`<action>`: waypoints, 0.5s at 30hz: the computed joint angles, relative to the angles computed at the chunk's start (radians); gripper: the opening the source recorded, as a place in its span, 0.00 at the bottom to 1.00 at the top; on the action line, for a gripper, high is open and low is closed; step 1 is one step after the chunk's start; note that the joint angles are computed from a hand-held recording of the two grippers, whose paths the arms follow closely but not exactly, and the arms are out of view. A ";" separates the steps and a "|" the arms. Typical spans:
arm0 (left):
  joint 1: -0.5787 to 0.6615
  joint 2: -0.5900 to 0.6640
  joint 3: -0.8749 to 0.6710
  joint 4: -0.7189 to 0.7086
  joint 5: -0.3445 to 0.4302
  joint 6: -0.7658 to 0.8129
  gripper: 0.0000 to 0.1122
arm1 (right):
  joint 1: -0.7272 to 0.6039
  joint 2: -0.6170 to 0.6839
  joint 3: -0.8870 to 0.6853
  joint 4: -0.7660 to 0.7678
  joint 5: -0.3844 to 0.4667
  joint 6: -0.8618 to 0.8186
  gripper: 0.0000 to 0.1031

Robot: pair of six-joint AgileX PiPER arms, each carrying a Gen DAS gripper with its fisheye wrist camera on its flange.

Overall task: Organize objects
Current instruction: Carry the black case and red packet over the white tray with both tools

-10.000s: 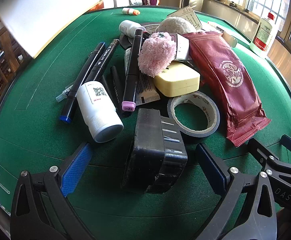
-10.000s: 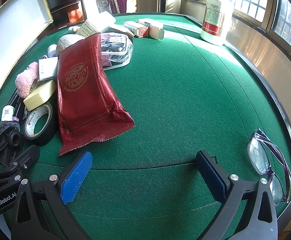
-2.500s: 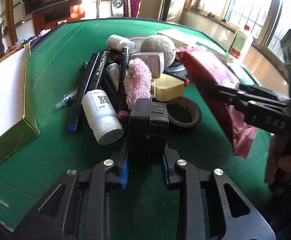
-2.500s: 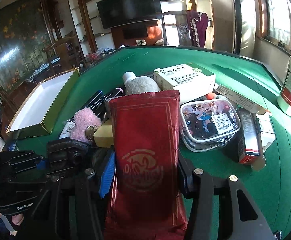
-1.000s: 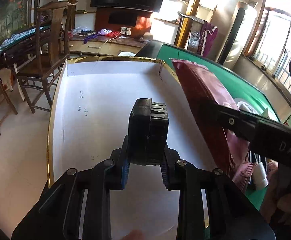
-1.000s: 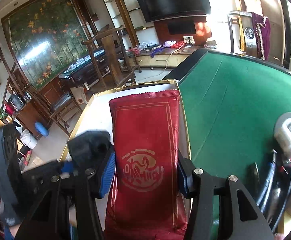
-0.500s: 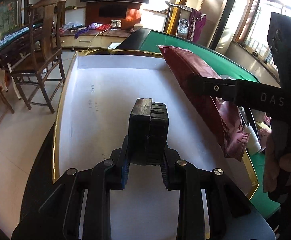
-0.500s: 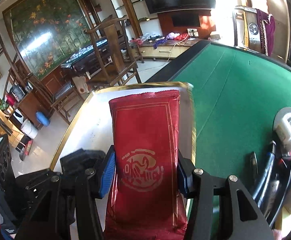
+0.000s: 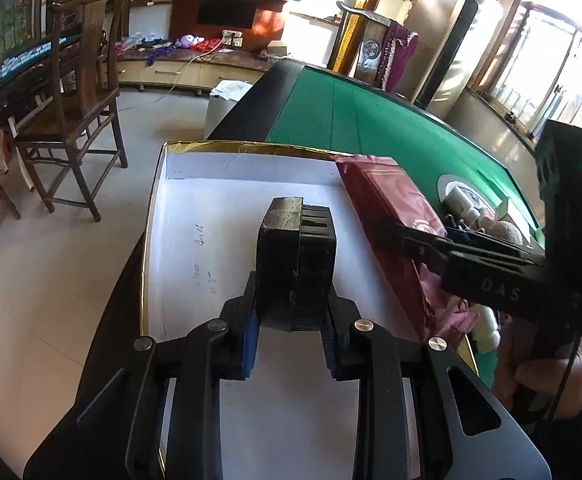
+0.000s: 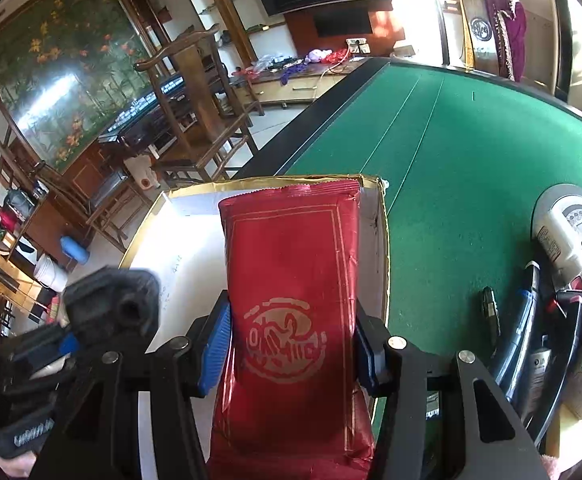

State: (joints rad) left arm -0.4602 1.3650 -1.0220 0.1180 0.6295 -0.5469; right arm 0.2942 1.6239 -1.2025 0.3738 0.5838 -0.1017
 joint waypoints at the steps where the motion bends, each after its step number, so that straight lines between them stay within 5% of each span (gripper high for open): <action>1: 0.008 0.027 -0.023 0.000 0.010 0.011 0.23 | 0.003 0.014 -0.016 -0.020 0.008 0.021 0.51; 15: 0.112 0.291 -0.251 0.000 0.118 0.072 0.23 | 0.073 0.219 -0.270 -0.185 0.128 0.197 0.51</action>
